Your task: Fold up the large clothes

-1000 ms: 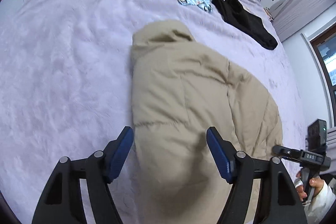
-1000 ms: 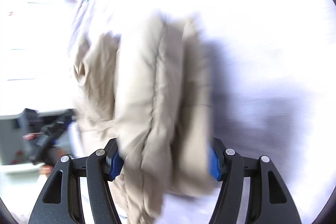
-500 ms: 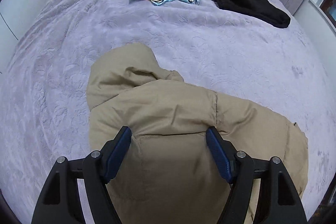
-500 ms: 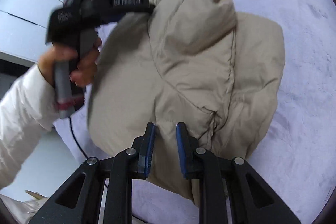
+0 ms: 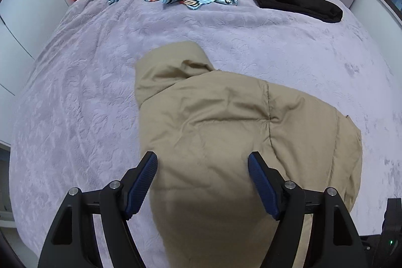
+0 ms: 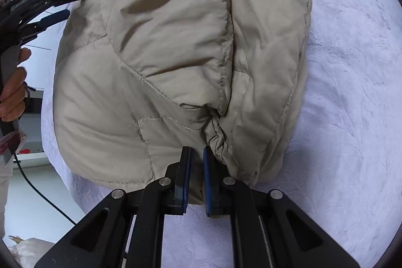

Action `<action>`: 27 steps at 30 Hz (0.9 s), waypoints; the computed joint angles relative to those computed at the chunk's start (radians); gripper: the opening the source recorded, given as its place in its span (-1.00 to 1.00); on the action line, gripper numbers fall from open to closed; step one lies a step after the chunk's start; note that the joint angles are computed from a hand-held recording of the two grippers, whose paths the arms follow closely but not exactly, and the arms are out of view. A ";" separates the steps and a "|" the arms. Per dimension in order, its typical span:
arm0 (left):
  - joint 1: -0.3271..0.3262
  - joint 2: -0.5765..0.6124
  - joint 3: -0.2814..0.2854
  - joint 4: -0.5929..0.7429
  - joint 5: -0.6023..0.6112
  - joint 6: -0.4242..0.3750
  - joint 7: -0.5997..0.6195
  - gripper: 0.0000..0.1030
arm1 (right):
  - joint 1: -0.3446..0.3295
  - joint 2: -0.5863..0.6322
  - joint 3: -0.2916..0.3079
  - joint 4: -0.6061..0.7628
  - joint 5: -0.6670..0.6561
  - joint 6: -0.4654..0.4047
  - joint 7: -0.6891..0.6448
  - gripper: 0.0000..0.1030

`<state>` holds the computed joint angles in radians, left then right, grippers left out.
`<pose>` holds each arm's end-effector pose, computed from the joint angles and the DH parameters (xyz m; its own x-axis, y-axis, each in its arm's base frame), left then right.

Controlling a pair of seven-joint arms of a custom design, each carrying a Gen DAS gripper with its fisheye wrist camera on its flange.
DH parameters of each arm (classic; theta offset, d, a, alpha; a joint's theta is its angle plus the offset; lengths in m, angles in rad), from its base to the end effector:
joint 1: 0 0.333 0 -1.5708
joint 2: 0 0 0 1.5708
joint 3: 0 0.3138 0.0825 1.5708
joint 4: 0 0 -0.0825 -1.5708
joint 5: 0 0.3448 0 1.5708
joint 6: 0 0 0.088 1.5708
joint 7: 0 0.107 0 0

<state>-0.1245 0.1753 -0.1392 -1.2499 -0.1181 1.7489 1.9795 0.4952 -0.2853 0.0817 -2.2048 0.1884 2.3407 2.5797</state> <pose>0.5616 -0.1524 0.6875 -0.6170 -0.7869 0.0027 -0.7385 0.5778 -0.3475 0.3883 0.2604 0.5551 -0.4452 -0.7910 -0.4197 -0.8490 0.5219 -0.0830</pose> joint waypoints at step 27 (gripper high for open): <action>0.145 -0.294 0.038 -0.321 -0.025 -0.080 0.142 1.00 | 0.021 -0.032 0.058 0.061 -0.091 -0.089 0.253 -0.73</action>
<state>0.0202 -0.1190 -0.1010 -1.5706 -0.1430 1.6685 2.1214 0.5159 -0.3171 0.1399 -2.1435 0.0972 2.2512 2.8324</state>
